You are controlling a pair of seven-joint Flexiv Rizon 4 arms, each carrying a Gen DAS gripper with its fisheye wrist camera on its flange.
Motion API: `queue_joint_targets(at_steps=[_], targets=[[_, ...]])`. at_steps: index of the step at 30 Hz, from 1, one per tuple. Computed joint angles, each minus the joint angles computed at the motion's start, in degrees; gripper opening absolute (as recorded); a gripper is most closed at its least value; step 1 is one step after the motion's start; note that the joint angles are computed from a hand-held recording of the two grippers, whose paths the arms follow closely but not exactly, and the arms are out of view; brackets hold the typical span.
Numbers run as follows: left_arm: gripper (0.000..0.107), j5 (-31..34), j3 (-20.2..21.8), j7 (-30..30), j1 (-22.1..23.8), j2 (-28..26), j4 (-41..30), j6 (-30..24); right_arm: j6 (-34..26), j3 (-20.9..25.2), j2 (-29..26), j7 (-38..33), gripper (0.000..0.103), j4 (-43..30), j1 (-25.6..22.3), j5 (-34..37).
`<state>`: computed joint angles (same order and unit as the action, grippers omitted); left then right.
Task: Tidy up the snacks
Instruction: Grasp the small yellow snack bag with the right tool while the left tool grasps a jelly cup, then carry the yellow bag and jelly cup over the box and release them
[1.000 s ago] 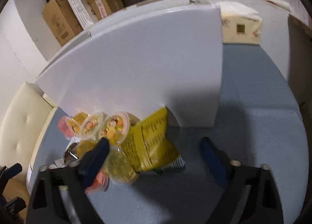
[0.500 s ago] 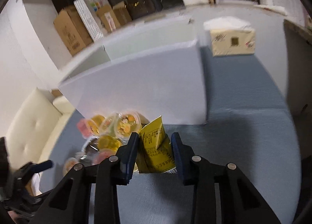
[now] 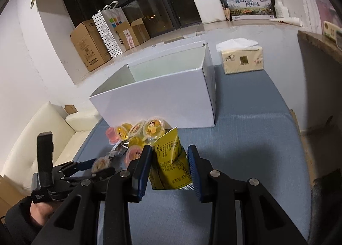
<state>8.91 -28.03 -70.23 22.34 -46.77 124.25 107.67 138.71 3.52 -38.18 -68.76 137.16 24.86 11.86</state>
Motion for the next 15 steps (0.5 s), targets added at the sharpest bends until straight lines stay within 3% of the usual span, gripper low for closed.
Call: queue_joint_targets(at_steps=[5,11,15], targets=[[0.051,2.8,-2.3,1.1,3.1,-0.1,1.9,1.5,0.5,0.7,-0.4,0.7,0.037,-0.2,-0.3,-0.9],[0.051,7.5,-9.5,0.6,10.4,1.7,4.7,3.8,0.5,0.1,1.9,-0.7,0.037,-0.4,1.1,-0.2],[0.051,8.7,-13.3,-0.7,12.1,2.6,3.1,4.0,-1.3,-0.7,4.1,-2.1,0.037,-2.1,1.1,-0.6]])
